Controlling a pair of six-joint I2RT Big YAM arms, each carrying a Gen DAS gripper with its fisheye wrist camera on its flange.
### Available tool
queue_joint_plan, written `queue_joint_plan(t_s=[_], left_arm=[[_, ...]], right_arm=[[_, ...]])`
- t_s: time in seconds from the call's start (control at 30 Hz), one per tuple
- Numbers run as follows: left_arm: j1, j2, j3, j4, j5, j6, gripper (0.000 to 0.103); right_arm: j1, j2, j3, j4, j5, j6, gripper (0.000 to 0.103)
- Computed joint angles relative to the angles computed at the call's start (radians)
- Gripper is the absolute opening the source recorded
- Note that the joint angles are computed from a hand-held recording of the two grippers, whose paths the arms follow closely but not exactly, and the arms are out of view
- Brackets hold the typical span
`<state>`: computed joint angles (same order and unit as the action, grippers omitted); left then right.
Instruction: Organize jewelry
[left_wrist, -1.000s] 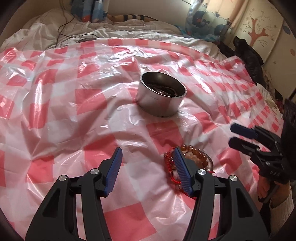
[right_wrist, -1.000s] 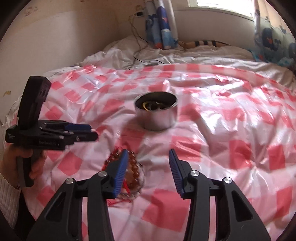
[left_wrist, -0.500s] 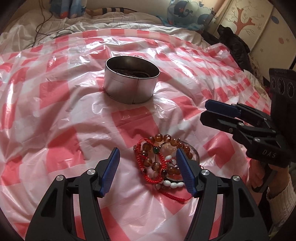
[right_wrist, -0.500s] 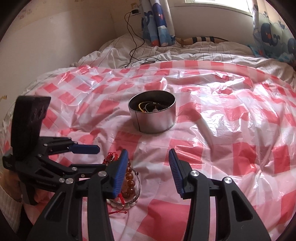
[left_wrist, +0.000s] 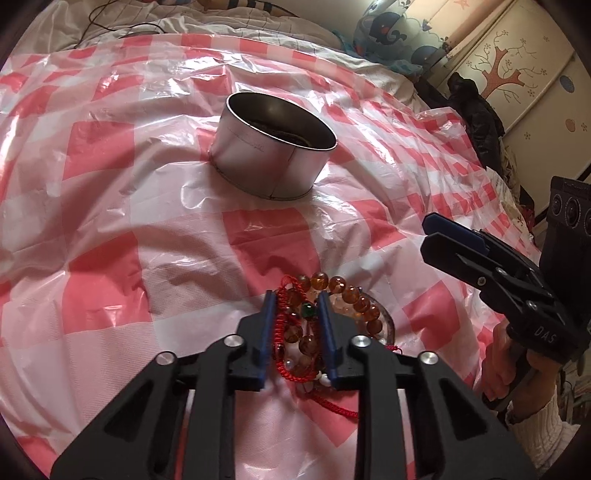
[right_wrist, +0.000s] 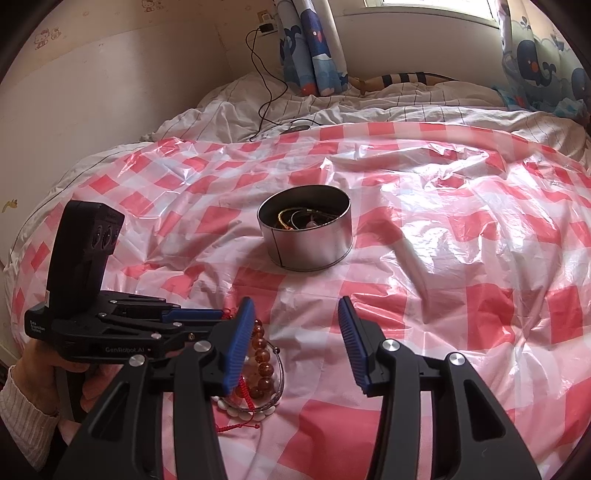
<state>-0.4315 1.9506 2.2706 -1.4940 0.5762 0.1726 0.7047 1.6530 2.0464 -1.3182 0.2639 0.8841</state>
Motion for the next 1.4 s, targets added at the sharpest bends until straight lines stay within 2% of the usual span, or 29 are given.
queue_joint_plan(t_s=[0.07, 0.2, 0.53, 0.67, 0.73, 0.87, 1.03, 1.2, 1.33, 1.4], left_arm=[[0.001, 0.0, 0.004, -0.003, -0.009, 0.003, 0.009], [0.01, 0.001, 0.024, -0.01, -0.009, 0.008, 0.007], [0.025, 0.006, 0.049, 0.012, -0.12, -0.014, 0.007], [0.023, 0.011, 0.045, 0.004, -0.142, -0.014, 0.007], [0.024, 0.007, 0.037, 0.006, -0.14, -0.011, 0.007], [0.022, 0.009, 0.039, -0.001, -0.142, -0.007, 0.008], [0.021, 0.01, 0.04, -0.004, -0.147, -0.009, 0.009], [0.018, 0.009, 0.036, -0.003, -0.152, -0.008, 0.02], [0.016, 0.009, 0.034, -0.008, -0.15, -0.005, 0.028], [0.016, 0.008, 0.033, -0.008, -0.147, -0.007, 0.035]], right_arm=[[0.0, 0.003, 0.003, -0.001, -0.005, -0.003, 0.047], [0.0, 0.009, 0.005, 0.003, -0.027, -0.027, 0.047], [0.03, 0.101, 0.103, -0.042, -0.061, -0.168, 0.046], [0.032, 0.121, 0.112, -0.054, -0.078, -0.188, 0.037], [0.03, 0.126, 0.109, -0.058, -0.09, -0.187, 0.027], [0.029, 0.131, 0.102, -0.069, -0.082, -0.178, 0.012], [0.032, 0.096, 0.07, -0.022, -0.033, -0.156, 0.012], [0.009, 0.015, -0.009, 0.057, 0.03, -0.087, 0.012], [-0.016, 0.008, -0.011, -0.02, 0.053, -0.008, 0.012], [-0.037, 0.008, -0.019, -0.057, 0.003, 0.043, 0.015]])
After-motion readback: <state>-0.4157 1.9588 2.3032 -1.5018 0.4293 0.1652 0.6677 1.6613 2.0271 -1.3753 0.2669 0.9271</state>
